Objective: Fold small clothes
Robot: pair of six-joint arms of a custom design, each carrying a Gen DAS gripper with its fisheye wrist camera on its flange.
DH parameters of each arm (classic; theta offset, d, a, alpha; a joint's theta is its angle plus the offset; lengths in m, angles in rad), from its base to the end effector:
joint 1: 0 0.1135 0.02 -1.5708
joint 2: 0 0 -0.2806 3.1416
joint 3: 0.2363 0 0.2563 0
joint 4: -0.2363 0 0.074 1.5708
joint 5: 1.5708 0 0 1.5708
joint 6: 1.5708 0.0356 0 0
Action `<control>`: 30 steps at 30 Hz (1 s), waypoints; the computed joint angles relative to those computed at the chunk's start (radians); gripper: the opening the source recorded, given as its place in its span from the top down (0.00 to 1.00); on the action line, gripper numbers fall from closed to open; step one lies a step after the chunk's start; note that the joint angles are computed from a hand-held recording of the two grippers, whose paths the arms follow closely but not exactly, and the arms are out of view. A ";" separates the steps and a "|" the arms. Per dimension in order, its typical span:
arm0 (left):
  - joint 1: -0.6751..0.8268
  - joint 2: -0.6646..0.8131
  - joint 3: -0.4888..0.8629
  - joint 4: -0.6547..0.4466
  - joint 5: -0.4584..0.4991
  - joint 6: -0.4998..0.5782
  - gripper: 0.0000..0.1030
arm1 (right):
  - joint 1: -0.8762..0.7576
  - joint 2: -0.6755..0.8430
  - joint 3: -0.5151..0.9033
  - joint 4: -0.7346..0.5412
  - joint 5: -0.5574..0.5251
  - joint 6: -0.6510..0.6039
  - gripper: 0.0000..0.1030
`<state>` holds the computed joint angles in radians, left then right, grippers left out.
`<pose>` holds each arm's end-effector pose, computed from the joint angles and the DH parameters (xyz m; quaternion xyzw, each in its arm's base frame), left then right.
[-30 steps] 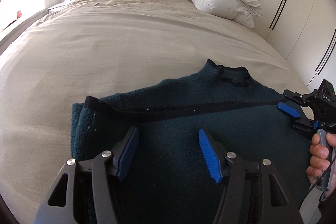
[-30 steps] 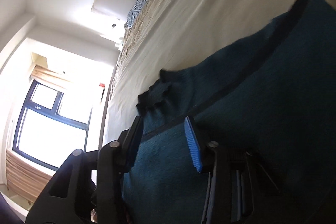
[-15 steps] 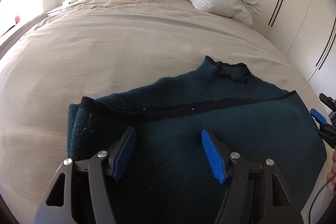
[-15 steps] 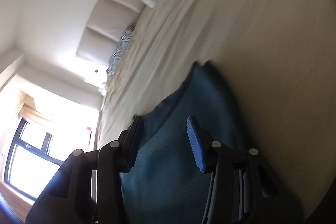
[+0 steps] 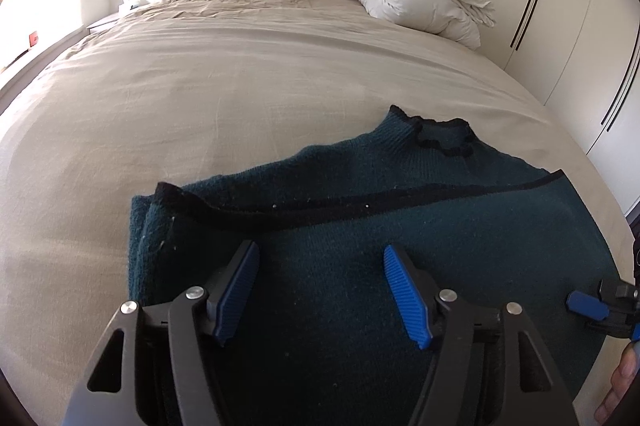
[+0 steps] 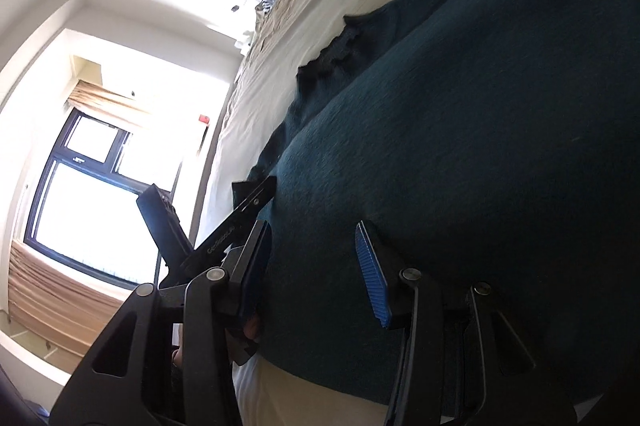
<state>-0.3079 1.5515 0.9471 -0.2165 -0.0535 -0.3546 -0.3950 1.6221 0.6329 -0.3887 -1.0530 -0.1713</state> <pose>0.3135 -0.0977 0.2217 -0.0315 0.9297 -0.0955 0.3543 0.2325 -0.0634 0.1286 0.0480 0.8606 0.4570 0.2197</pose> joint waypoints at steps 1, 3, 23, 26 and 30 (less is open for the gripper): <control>-0.001 0.000 0.000 0.001 0.000 -0.001 0.34 | -0.061 0.027 0.031 -0.055 -0.010 -0.053 0.59; -0.002 0.001 0.001 -0.001 -0.003 0.000 0.34 | -0.172 0.082 0.095 -0.144 -0.032 -0.139 0.59; -0.173 -0.327 -0.182 -0.154 0.099 -0.226 0.35 | 0.104 -0.067 -0.086 0.042 0.045 0.100 0.50; -0.127 -0.414 -0.240 -0.169 0.153 -0.242 0.37 | 0.019 -0.001 -0.067 0.016 0.007 0.041 0.52; -0.039 -0.573 -0.318 -0.234 0.201 -0.255 0.37 | -0.150 0.067 0.002 -0.051 0.014 -0.038 0.52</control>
<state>-0.3464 0.9783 0.6294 -0.4501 0.1480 -0.6101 -0.5451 1.6887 0.6353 -0.4400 -1.0392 -0.2097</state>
